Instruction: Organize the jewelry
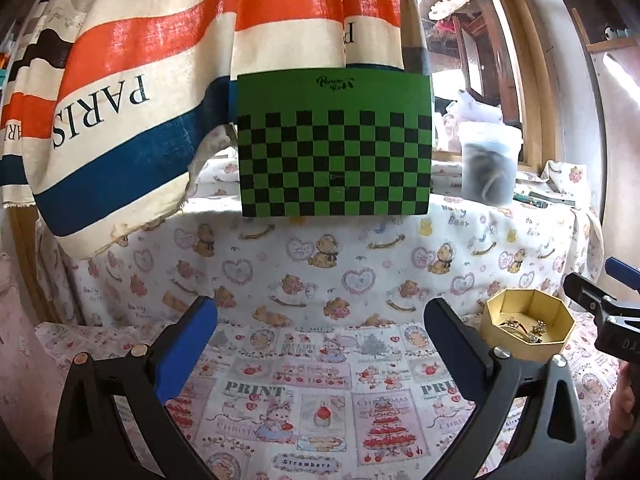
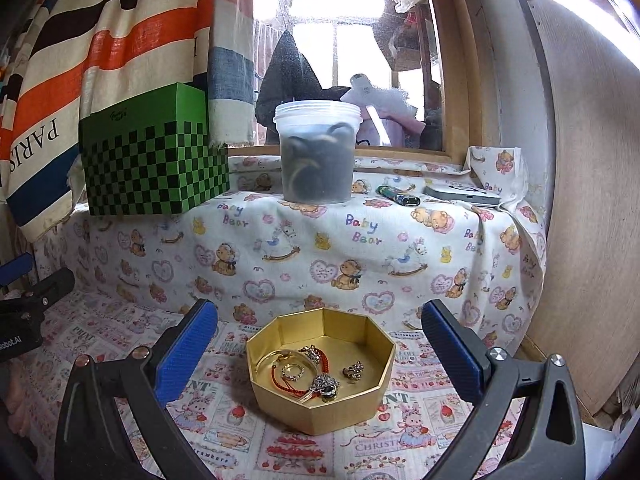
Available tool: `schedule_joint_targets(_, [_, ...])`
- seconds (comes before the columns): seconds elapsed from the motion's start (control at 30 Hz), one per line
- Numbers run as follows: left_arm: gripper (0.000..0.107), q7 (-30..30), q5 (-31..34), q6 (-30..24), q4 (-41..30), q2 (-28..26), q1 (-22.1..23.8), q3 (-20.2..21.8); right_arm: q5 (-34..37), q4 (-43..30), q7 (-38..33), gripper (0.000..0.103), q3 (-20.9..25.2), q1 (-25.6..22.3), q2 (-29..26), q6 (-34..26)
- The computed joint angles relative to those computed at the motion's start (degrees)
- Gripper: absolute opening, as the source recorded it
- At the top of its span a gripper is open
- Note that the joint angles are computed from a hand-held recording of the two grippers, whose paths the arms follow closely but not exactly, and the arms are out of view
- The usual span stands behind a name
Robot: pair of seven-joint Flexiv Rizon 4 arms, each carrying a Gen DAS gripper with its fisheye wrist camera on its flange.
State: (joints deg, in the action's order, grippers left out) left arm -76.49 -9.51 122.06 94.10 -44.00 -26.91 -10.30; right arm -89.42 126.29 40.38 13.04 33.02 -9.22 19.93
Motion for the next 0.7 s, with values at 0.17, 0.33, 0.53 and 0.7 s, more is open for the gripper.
schedule_joint_targets(0.17, [0.103,-0.1,-0.7,-0.5,0.1,0.1,-0.4,0.4,-0.1,0.0,-0.1,0.103,0.0,0.0,0.0,0.1])
schedule_joint_targets(0.33, [0.103,0.1,-1.2,-0.6,0.0,0.1,-0.7,0.8,-0.1,0.0,-0.1,0.103,0.0,0.0,0.0,0.2])
schedule_joint_targets(0.53, [0.103,0.1,-1.1,-0.7,0.0,0.1,-0.6,0.7,-0.1,0.0,-0.2,0.103,0.0,-0.1,0.0,0.2])
schedule_joint_targets(0.7, [0.103,0.2,-0.9,-0.9,-0.1,0.0,-0.5,0.6,-0.1,0.0,-0.1,0.103,0.0,0.0,-0.1,0.2])
